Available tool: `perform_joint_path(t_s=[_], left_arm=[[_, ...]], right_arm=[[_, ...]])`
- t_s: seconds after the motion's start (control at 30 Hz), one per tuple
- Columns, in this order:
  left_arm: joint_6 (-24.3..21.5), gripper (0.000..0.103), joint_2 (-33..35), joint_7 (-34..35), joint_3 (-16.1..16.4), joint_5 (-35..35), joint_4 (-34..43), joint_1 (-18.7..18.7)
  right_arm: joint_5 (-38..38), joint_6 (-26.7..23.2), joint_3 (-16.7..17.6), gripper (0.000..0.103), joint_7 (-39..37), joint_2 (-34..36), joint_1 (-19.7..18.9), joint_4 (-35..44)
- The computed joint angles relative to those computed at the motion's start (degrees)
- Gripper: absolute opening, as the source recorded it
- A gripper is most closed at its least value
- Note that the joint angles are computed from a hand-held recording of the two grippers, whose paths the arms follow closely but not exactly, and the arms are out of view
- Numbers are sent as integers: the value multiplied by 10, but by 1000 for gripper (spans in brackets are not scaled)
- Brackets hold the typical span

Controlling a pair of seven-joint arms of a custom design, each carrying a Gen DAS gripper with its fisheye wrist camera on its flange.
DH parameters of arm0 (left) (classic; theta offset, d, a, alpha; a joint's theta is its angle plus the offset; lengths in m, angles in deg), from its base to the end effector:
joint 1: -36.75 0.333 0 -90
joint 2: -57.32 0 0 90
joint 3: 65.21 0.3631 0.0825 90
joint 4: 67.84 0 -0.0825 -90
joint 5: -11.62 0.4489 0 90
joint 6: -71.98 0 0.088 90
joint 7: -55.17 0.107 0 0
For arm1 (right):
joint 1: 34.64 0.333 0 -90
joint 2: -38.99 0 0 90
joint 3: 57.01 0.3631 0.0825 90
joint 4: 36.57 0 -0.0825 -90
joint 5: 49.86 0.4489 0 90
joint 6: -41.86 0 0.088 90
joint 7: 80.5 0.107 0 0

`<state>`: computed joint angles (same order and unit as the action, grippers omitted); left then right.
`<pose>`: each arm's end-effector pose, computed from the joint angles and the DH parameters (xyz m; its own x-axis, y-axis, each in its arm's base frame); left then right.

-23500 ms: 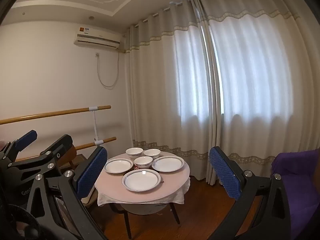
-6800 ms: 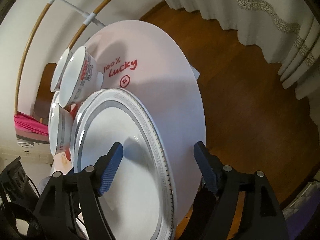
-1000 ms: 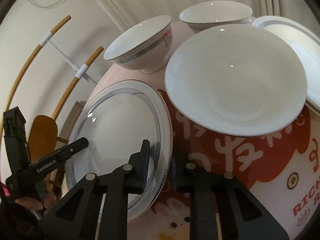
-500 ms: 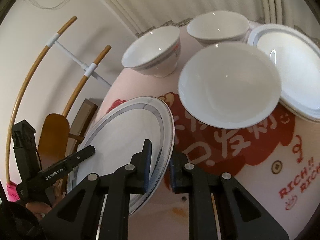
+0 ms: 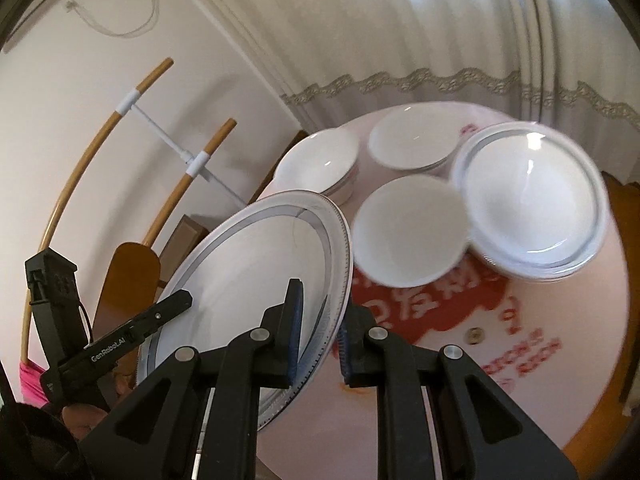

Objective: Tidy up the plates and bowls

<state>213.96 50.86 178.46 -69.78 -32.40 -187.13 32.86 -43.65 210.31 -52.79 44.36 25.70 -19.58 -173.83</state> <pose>0.6090 -0.0899 0.5533 -0.3372 -0.8649 0.3719 -0.8062 0.0612 -0.5885 0.5235 0.1777 0.5077 -0.1801 -0.8704 -0.4582 -0.7304 0.4304 -0.5304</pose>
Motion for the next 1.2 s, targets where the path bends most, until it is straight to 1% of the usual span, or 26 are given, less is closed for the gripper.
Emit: perform_joint_path(t_s=[0.1,0.2,0.27,0.3,0.33,0.4,0.43,0.53,0.57,0.6,0.7,0.77,0.9,1.03,1.2], left_arm=[[7,20,-7,4,-10,-10,-4,-14],[23,20,-9,-8,-24,-7,-7,-32],[39,20,-7,-31,-37,5,-5,-47],[51,20,-5,-48,-44,13,-4,-55],[61,20,1,-62,-49,21,0,-62],[88,20,9,-119,-66,52,3,-77],[102,20,15,-150,-73,69,5,-84],[142,20,41,-282,-99,155,16,-106],[151,20,53,-341,-106,194,24,-113],[159,20,63,-379,-109,219,28,-120],[170,20,89,-489,-116,300,47,-143],[164,22,124,-565,-115,366,81,-160],[143,22,163,-651,-106,437,124,-185],[128,22,192,-717,-96,483,152,-200],[114,22,209,-763,-91,514,168,-208]], right_arm=[[5,-5,-14,16,-13,-29,-3,-22],[26,-8,-43,16,-51,-60,0,-49],[54,-14,-77,16,-98,-74,12,-59],[72,-18,-99,16,-130,-79,21,-62],[97,-25,-128,16,-174,-85,34,-64],[137,-44,-172,15,-249,-90,48,-61],[160,-64,-203,16,-299,-89,58,-54],[210,-119,-261,16,-415,-79,65,-26],[223,-142,-278,16,-450,-72,65,-13],[231,-170,-295,16,-486,-60,61,4],[263,-226,-325,16,-566,-26,49,44],[279,-251,-332,16,-600,-2,37,65],[325,-303,-342,15,-666,52,13,106],[354,-338,-328,15,-710,93,-14,135],[372,-368,-299,16,-736,131,-49,160]])
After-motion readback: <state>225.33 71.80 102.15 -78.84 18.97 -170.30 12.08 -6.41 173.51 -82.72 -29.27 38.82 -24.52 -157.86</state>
